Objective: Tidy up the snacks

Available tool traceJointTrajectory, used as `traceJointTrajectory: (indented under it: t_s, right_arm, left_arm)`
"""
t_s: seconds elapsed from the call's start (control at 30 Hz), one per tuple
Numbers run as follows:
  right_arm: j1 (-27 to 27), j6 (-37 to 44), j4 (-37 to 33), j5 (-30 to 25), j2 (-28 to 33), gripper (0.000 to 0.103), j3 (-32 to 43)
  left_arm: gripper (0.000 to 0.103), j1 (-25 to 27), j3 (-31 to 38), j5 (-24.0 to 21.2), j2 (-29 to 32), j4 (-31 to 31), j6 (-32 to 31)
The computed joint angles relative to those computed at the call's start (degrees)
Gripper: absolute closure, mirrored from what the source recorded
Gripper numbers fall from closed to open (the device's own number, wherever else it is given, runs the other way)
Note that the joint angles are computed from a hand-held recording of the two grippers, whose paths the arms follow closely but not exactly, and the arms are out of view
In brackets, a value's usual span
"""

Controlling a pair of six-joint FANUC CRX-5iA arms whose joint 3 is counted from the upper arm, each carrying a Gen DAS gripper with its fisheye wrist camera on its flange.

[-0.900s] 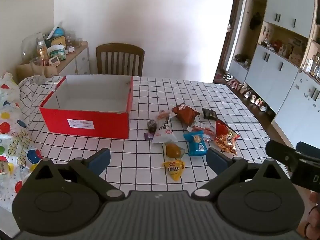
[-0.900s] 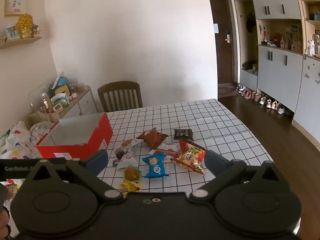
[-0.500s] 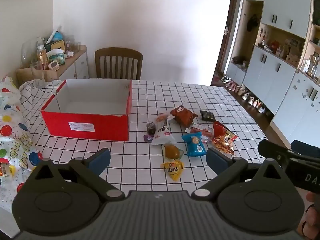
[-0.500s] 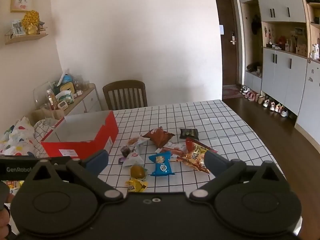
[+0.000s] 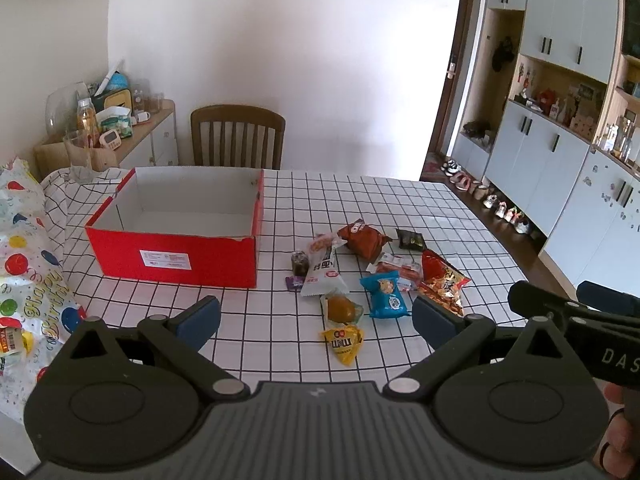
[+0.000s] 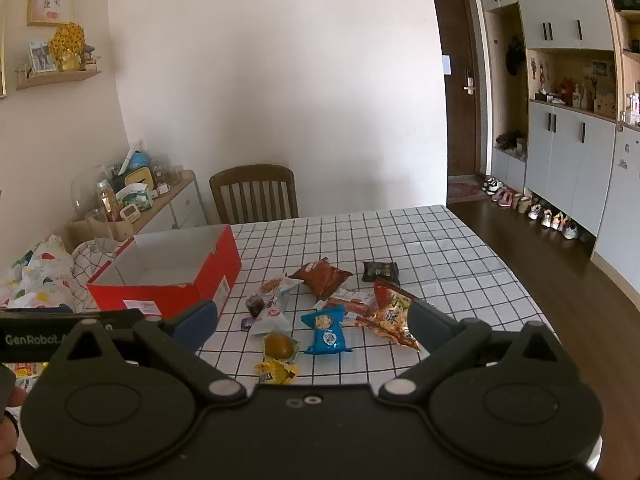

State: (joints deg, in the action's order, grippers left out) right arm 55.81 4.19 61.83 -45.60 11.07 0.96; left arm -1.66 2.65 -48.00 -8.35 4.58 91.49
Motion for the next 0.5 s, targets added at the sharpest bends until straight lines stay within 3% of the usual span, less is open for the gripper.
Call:
traceJointTrajectory:
  t_s: [0.5]
  right_arm:
    - [0.06,0.69,-0.68,-0.62,0.26,0.001,0.55]
  left_arm:
    - [0.0,-0.41,0.92,-1.54,0.52,-0.44,0.59]
